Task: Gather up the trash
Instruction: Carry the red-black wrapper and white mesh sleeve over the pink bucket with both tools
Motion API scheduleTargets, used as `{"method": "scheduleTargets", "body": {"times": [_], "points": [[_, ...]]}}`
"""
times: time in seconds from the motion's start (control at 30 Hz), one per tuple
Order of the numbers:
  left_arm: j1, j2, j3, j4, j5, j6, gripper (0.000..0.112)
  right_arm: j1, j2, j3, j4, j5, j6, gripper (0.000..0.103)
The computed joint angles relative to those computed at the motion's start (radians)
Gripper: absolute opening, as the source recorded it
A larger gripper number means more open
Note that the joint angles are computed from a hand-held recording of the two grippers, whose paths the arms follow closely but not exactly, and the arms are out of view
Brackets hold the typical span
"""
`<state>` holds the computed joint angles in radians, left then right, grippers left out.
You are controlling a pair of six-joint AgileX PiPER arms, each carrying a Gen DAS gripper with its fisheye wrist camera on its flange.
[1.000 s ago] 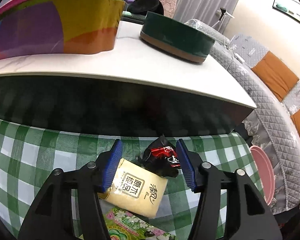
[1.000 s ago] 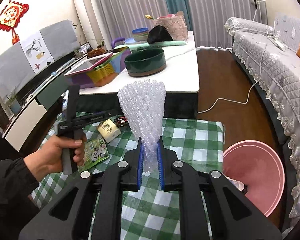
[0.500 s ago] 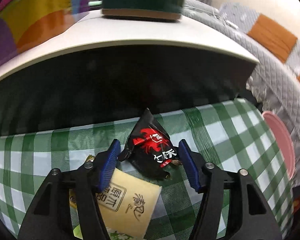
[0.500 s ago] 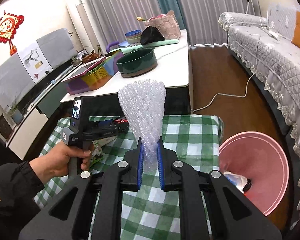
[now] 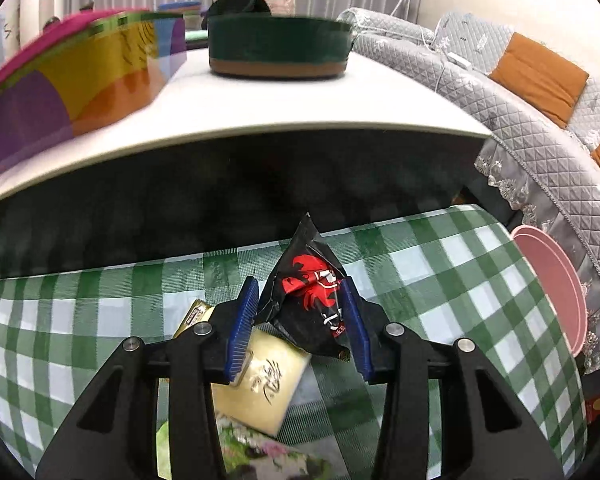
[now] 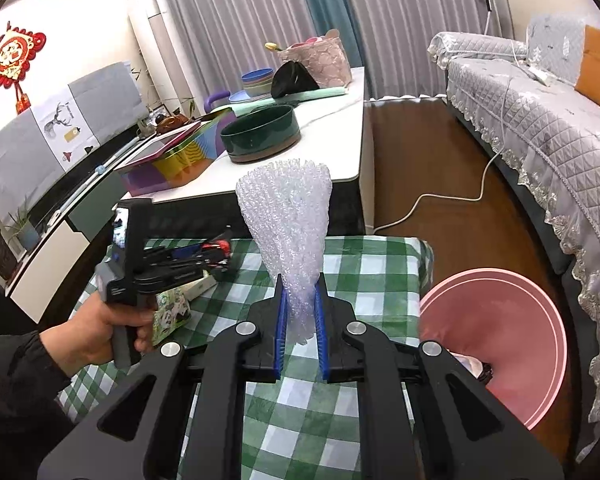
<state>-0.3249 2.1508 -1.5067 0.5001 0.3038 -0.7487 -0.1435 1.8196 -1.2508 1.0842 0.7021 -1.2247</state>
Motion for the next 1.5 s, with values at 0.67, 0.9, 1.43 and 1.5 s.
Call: {"method": "scheduleTargets", "body": {"times": [0.67, 0.9, 1.43, 1.5], "points": [[-0.179, -0.228, 0.293, 0.756, 0.017, -0.925, 0.042, -0.036, -0.052, 0.057, 0.053, -0.048, -0.075, 0.013], [-0.248, -0.221, 0.290, 0.797, 0.048, -0.966, 0.042, -0.076, -0.064, 0.059, 0.064, -0.057, -0.084, 0.013], [-0.352, -0.152, 0.193, 0.774, 0.105, -0.997, 0.042, -0.222, -0.065, 0.028, 0.072, -0.019, -0.131, 0.013], [-0.362, -0.146, 0.178, 0.768, 0.109, -0.992, 0.042, -0.240, -0.068, 0.027, 0.074, -0.015, -0.142, 0.013]]}}
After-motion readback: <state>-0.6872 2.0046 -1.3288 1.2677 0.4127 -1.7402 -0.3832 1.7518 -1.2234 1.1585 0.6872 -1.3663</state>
